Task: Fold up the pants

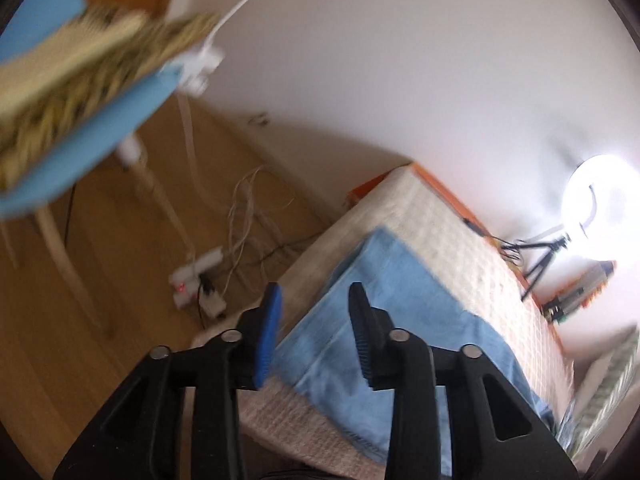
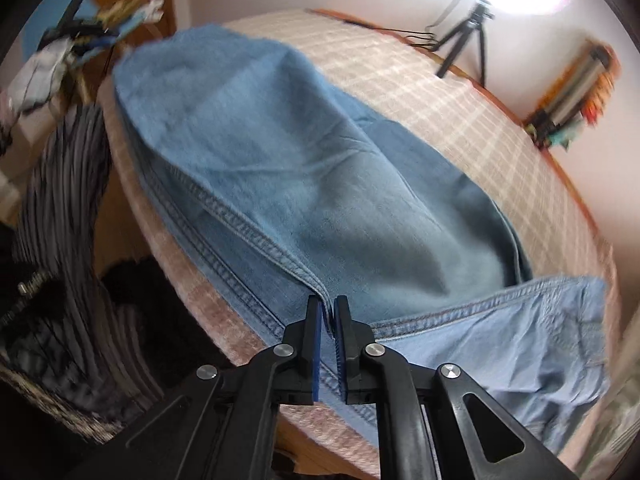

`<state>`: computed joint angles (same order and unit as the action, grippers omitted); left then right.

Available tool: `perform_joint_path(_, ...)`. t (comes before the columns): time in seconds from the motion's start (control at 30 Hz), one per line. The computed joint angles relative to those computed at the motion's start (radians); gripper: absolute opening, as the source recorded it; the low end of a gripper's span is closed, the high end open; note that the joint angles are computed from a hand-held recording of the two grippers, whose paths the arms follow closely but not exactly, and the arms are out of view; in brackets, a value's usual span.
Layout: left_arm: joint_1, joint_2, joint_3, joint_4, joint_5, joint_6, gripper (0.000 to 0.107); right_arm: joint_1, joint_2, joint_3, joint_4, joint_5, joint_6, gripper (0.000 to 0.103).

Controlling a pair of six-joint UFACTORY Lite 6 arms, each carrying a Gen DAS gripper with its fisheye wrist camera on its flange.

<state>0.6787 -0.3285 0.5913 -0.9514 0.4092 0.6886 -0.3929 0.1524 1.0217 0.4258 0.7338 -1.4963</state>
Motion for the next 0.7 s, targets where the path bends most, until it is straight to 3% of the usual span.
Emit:
perform_joint_path(0.07,-0.060,-0.031,0.054,0.119,0.020,-0.112,0.048,-0.034,0.001,0.005,0.064,0.022,-0.015,0.015)
perform_joint_path(0.17,-0.217,-0.030,0.148,0.280,0.027,-0.306,0.057,-0.106,-0.006,0.015,0.171,0.076,-0.039,0.030)
perform_joint_path(0.23,-0.326,0.004,0.215,0.318,0.038,-0.382,0.060,-0.149,-0.005,0.031,0.218,0.112,-0.042,0.031)
perform_joint_path(0.43,-0.657,0.234,0.451,0.280,0.013,-0.445,0.060,-0.296,0.052,0.138,0.299,0.157,0.010,0.038)
perform_joint_path(0.57,-0.835,0.447,0.664,0.212,0.029,-0.426,0.060,-0.387,0.128,0.243,0.313,0.163,0.076,0.053)
perform_joint_path(0.7,-0.973,0.665,0.917,0.225,0.051,-0.480,0.060,-0.486,0.220,0.357,0.316,0.178,0.129,0.057)
